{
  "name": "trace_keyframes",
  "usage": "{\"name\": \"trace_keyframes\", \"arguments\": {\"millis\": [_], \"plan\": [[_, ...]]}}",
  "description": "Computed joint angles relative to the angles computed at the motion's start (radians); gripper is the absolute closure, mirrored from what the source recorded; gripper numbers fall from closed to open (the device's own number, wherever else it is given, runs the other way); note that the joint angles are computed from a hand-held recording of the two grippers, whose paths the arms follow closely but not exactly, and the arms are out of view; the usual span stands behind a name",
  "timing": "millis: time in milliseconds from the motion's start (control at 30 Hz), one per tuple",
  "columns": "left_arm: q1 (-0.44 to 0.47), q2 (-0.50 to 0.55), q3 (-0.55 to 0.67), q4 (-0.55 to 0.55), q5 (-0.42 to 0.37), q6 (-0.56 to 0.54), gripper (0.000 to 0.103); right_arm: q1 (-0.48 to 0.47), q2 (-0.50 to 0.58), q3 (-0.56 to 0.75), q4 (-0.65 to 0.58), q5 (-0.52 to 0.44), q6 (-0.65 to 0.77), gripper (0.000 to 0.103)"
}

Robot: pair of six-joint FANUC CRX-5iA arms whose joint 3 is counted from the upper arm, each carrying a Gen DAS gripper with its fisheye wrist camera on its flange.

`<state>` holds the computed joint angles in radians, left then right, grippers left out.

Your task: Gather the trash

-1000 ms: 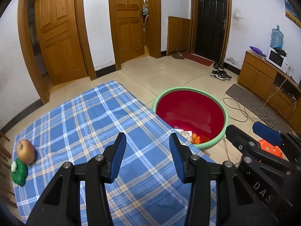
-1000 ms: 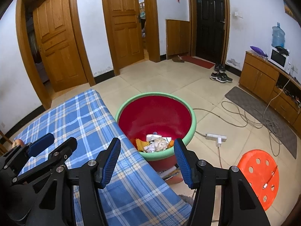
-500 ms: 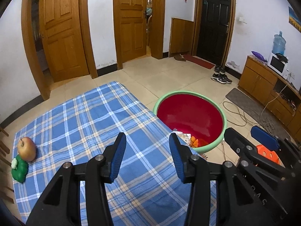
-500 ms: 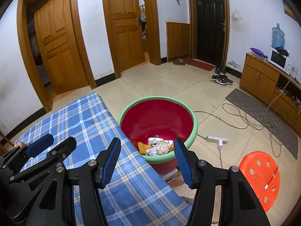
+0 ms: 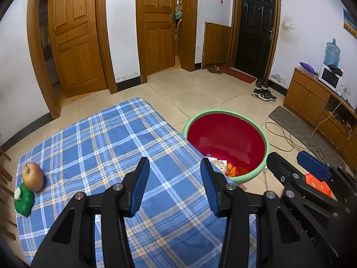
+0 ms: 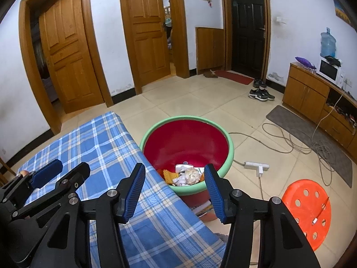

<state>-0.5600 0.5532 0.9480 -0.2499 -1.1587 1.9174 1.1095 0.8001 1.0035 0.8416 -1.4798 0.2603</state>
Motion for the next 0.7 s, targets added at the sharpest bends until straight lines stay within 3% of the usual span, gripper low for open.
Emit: {"name": "trace_keyframes", "arguments": {"millis": [700], "plan": [[-0.006,-0.006,-0.007,-0.018,-0.002,0.004,0.057,0.000,-0.028,-0.046,-0.005,0.021,-0.017,0.046]]}}
